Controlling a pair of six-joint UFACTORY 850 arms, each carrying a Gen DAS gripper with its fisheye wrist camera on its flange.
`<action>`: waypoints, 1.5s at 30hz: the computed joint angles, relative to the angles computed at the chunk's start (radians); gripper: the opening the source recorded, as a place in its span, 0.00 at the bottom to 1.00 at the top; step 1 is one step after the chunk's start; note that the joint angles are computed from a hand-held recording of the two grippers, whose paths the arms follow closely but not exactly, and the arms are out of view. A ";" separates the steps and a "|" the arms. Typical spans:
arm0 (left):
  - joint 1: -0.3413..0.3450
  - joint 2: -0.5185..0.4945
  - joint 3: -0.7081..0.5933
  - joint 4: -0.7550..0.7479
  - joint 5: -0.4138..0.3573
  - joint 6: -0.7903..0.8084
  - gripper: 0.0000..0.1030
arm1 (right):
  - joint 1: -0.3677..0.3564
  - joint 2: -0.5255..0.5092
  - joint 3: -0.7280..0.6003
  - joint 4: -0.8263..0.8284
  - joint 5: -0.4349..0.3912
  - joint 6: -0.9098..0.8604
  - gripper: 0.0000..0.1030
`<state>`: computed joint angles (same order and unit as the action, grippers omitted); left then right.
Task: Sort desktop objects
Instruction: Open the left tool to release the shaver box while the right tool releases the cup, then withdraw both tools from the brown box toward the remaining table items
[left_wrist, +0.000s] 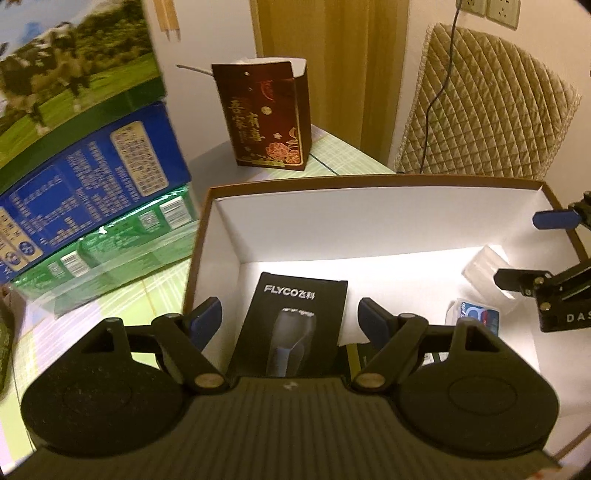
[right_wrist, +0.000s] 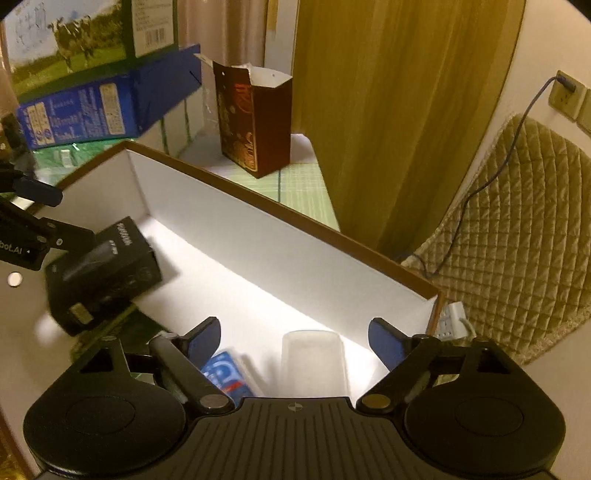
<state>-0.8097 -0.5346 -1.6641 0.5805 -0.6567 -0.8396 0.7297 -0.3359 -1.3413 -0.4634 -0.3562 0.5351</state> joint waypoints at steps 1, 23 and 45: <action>-0.004 0.013 0.014 0.015 -0.002 -0.019 0.81 | 0.001 0.013 0.012 0.020 0.008 -0.017 0.85; -0.133 0.274 0.260 0.152 -0.042 -0.258 0.94 | 0.096 0.273 0.215 -0.018 0.016 0.221 0.98; -0.303 0.482 0.473 0.233 -0.176 -0.549 0.94 | 0.263 0.400 0.310 -0.068 -0.087 0.391 0.98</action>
